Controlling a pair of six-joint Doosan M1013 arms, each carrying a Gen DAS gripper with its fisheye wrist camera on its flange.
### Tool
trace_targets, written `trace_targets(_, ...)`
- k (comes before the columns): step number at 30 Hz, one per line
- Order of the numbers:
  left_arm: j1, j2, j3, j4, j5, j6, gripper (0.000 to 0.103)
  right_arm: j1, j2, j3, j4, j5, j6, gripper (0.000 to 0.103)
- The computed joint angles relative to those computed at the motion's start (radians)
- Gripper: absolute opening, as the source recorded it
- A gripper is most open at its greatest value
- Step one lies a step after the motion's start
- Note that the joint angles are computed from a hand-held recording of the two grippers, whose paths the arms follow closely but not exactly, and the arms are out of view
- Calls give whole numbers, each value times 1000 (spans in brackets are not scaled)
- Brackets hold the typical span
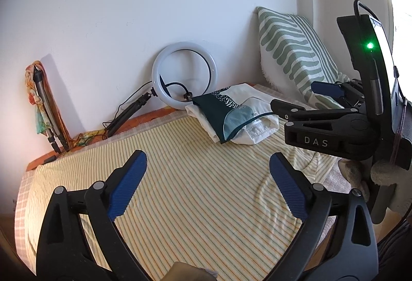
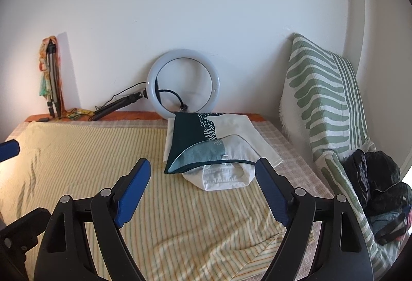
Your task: Fold small clothes
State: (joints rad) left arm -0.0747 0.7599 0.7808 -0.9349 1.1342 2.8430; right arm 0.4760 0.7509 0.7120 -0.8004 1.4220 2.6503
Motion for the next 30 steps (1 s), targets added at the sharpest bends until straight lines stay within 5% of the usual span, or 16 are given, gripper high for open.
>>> trace_targets(30,-8,-14,26,43,-52,13,103,4,7,-12,11,-6,-3,84)
